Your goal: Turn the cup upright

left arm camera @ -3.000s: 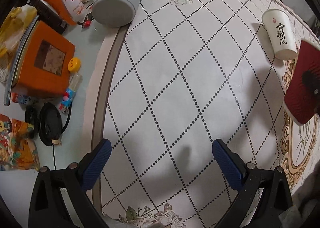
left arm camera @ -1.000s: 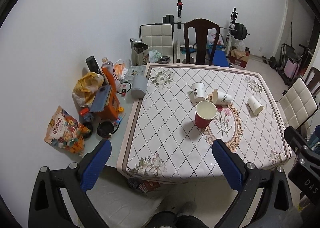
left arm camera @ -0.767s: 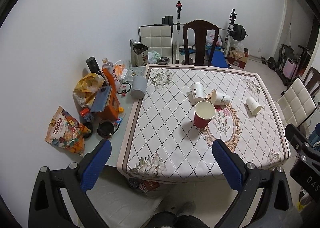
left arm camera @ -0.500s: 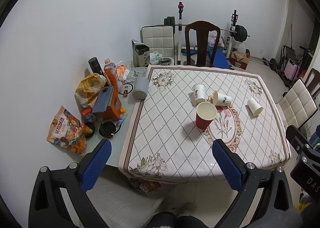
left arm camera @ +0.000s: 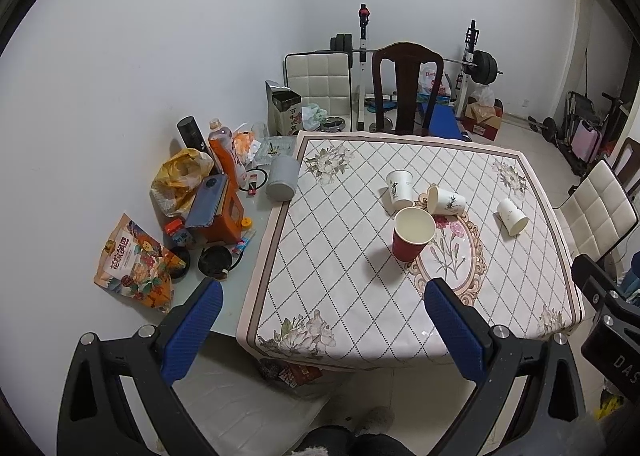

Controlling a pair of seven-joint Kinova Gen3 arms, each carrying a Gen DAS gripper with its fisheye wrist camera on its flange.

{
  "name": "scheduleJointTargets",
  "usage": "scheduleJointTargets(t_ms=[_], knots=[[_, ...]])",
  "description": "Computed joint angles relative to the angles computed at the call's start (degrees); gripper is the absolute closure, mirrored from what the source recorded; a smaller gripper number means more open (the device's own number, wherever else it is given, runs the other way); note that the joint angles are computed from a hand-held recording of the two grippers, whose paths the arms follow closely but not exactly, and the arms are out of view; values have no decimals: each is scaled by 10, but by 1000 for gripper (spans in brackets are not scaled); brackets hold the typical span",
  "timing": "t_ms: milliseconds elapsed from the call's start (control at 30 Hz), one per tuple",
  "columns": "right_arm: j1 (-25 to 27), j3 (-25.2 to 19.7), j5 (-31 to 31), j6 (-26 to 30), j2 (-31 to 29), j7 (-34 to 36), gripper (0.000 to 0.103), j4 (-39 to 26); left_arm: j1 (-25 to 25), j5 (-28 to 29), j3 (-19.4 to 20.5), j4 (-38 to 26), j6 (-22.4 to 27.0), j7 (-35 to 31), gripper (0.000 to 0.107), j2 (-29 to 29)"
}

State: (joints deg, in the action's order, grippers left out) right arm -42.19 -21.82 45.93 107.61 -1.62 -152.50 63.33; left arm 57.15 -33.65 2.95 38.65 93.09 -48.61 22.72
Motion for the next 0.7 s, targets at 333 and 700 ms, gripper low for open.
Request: scheduleJointTargets(t_ms=[333, 700], knots=[[17, 9, -16, -16, -8, 13, 0, 11, 3, 3, -3, -14, 0, -5, 4, 7], [49, -2, -37, -41, -22, 14, 0, 35, 9, 5, -10, -30, 8, -9, 4, 13]])
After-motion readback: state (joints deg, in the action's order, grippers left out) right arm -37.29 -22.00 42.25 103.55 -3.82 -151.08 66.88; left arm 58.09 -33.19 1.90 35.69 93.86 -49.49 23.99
